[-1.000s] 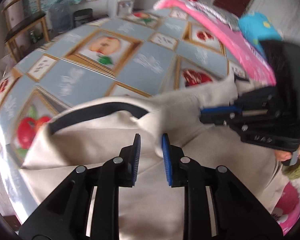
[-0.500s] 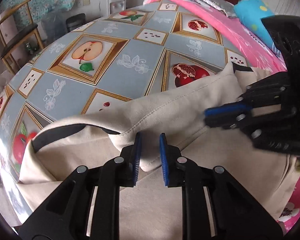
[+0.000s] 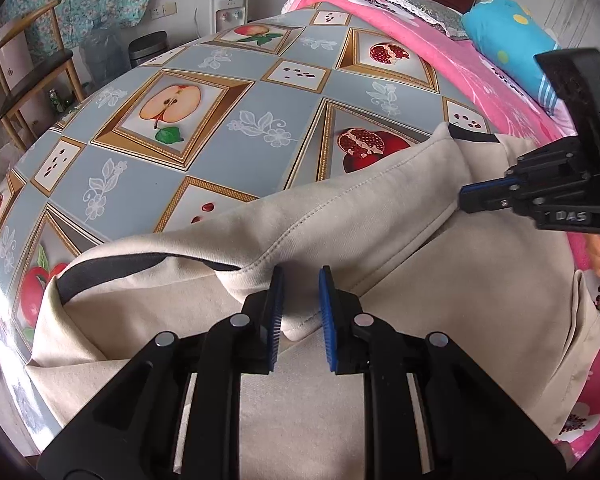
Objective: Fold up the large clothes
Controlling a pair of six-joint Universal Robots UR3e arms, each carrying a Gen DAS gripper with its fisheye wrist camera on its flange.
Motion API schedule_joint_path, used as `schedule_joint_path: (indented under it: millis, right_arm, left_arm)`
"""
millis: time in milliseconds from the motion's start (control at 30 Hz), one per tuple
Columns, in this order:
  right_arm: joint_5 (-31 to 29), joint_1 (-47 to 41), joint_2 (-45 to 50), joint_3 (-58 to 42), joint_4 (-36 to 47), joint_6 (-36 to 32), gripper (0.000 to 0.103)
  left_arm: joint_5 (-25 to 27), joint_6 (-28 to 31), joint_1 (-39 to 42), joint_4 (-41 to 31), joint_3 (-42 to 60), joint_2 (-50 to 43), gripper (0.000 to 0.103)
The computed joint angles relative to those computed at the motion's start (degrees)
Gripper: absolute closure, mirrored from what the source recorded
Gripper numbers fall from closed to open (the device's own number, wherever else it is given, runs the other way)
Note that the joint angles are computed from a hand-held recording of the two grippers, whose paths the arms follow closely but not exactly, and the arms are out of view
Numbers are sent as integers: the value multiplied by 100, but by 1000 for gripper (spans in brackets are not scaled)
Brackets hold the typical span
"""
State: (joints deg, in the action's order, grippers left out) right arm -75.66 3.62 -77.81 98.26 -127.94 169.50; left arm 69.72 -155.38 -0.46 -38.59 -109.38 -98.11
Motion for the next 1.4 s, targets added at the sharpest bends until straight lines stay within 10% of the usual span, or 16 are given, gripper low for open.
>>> schedule_joint_path:
  millis: [800,1400]
  right_arm:
    - [-1070,1358,1195,-885,-1251,790,77]
    - [-1453,980,-379,564,-1278,1333,68]
  left_arm:
    - [-157,123,123,23,-128,90,86]
    - [-307,-307,321,71,-278,310,86]
